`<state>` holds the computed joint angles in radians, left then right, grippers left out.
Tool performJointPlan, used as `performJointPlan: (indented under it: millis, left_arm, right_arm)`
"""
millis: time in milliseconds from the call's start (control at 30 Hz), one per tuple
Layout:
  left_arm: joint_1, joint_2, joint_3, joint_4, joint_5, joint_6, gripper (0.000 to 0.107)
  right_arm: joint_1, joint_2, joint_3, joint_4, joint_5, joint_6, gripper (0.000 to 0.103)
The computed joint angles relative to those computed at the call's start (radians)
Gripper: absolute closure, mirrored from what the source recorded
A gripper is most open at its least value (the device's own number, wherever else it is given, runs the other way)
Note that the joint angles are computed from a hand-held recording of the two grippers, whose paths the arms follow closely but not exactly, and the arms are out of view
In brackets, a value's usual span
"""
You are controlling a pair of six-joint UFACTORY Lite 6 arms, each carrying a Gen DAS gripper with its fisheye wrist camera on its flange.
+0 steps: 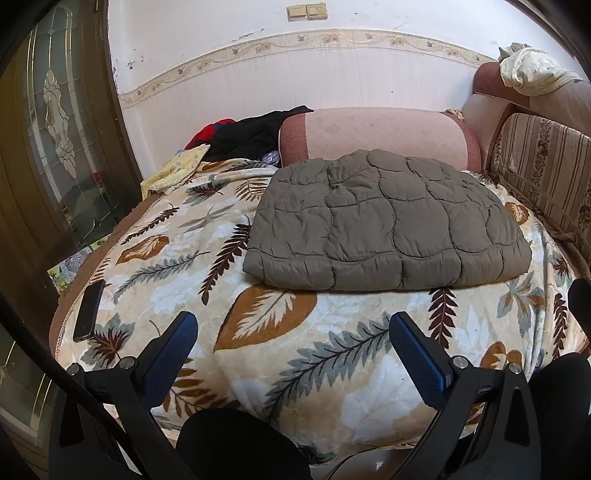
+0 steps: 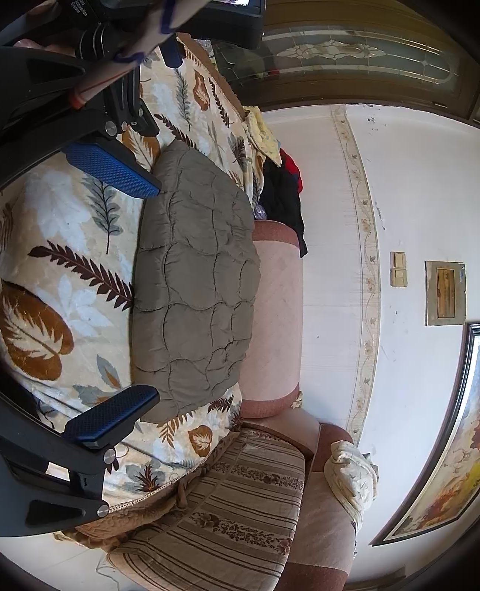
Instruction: Fold large clothes
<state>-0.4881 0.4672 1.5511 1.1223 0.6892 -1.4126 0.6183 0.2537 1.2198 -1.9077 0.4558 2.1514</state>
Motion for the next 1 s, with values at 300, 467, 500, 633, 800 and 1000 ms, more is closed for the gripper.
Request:
performJointPlan:
  millis: [300,467,500,633,800,1000]
  left_arm:
    - [0.0,0.0,0.0,-0.001,0.001,0.001,0.004]
    - [-0.001,0.002,0.002,0.001,0.001,-0.001,0.004]
    - [-0.001,0.004,0.008,-0.005,0.003,0.006,0.004]
    - [-0.001,0.005,0.009,-0.007,0.004,0.007,0.004]
    - [-0.002,0.004,0.007,-0.004,0.003,0.004,0.004]
    - [-0.001,0.002,0.003,-0.002,0.002,0.004,0.004]
  right_arm:
    - [-0.012,0.003,0.002,0.004,-0.017,-0.002,0.0]
    - [-0.02,0.0,-0.002,0.005,-0.03,-0.002,0.0]
    - [-0.021,-0.001,-0.004,0.005,-0.031,-0.002,0.0]
    - [-0.029,-0.002,-0.005,0.006,-0.04,-0.006,0.0]
    - [-0.032,-0.002,-0.006,0.009,-0.044,-0.009,0.0]
    - [-0.038,-0.006,-0.011,-0.001,-0.05,-0.001,0.0]
